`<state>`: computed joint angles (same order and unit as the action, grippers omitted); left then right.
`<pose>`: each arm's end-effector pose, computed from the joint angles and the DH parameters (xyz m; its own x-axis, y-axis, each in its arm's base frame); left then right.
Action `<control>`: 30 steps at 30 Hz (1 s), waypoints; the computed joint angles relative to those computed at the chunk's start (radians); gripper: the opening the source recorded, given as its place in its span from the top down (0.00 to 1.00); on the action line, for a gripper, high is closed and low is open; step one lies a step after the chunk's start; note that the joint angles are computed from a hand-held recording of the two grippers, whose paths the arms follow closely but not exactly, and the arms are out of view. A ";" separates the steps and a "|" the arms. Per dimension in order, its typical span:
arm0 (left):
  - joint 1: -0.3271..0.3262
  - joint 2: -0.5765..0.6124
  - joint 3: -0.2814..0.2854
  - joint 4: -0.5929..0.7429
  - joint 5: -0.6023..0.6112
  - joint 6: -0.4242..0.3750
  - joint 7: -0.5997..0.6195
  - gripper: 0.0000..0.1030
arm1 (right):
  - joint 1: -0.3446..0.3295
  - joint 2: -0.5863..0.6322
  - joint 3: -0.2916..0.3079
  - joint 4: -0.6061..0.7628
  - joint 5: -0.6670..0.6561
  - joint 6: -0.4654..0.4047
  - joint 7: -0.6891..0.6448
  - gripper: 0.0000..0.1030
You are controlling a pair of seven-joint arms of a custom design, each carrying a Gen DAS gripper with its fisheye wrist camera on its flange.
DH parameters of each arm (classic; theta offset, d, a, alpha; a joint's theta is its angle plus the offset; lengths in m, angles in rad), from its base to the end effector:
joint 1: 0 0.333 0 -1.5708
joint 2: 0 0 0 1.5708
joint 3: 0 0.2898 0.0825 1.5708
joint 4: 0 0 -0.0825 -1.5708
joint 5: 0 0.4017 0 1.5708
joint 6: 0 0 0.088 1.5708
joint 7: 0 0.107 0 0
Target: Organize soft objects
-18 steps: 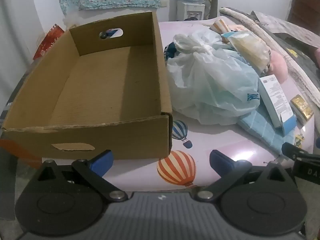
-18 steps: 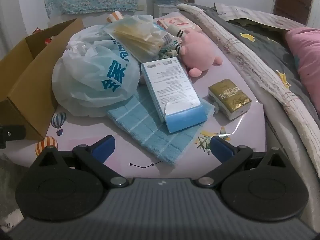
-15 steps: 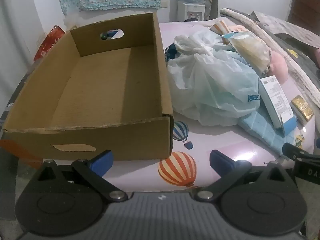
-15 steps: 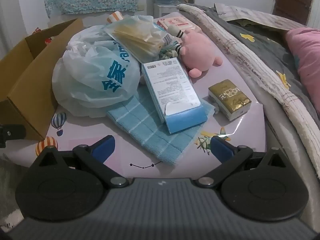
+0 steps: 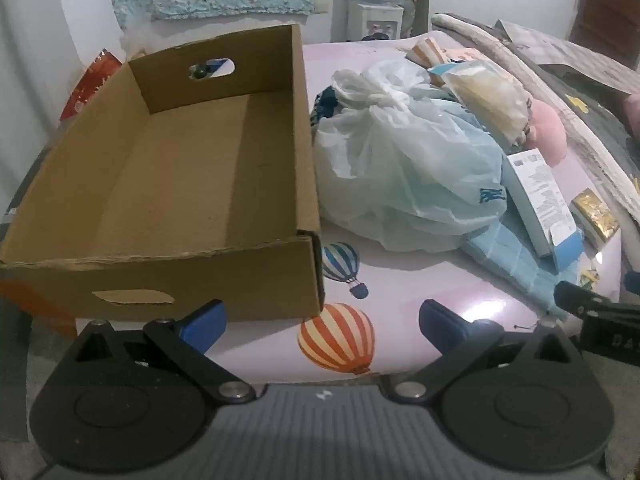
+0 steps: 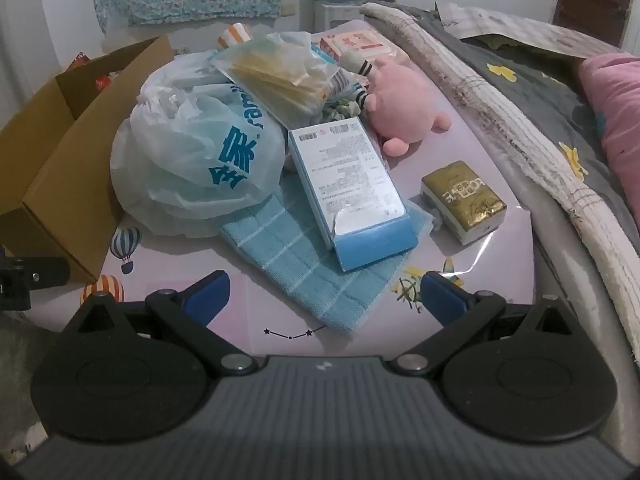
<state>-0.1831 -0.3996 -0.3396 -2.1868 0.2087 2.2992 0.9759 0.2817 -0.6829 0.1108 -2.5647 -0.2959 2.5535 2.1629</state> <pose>0.4335 -0.2650 0.5649 -0.0286 -0.9993 -0.0260 -0.8381 0.0382 -0.5441 0.3898 0.1696 0.5339 0.0026 -0.9995 -0.0316 -0.7490 0.0190 -0.6623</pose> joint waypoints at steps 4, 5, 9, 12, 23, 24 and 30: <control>-0.004 0.009 0.002 0.009 -0.011 -0.002 0.002 0.00 | 0.001 0.001 -0.002 0.001 0.003 -0.002 -0.005 0.01; -0.004 0.011 0.000 0.010 -0.009 -0.003 0.000 0.00 | -0.001 0.002 -0.001 0.002 0.001 -0.002 -0.005 0.01; -0.007 0.016 0.001 0.016 -0.010 -0.010 0.001 0.00 | -0.006 0.003 0.000 0.004 -0.003 -0.001 -0.004 0.01; -0.010 0.019 0.002 0.019 -0.013 -0.013 0.000 0.00 | -0.006 0.004 -0.001 0.006 -0.004 -0.003 -0.006 0.01; -0.012 0.023 0.005 0.023 -0.015 -0.018 -0.008 0.00 | -0.007 0.014 0.001 0.016 -0.008 -0.004 -0.014 0.01; -0.012 0.023 0.005 0.023 -0.016 -0.019 -0.009 0.00 | -0.008 0.014 0.002 0.017 -0.009 -0.003 -0.014 0.01; -0.013 0.021 0.007 0.022 -0.021 -0.022 -0.011 0.00 | -0.007 0.015 0.004 0.019 -0.013 -0.004 -0.015 0.01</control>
<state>-0.1961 -0.3781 -0.3322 -2.1647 0.1880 2.2772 0.9647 0.2743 -0.6677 0.1144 -2.5461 -0.3091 2.5494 2.1474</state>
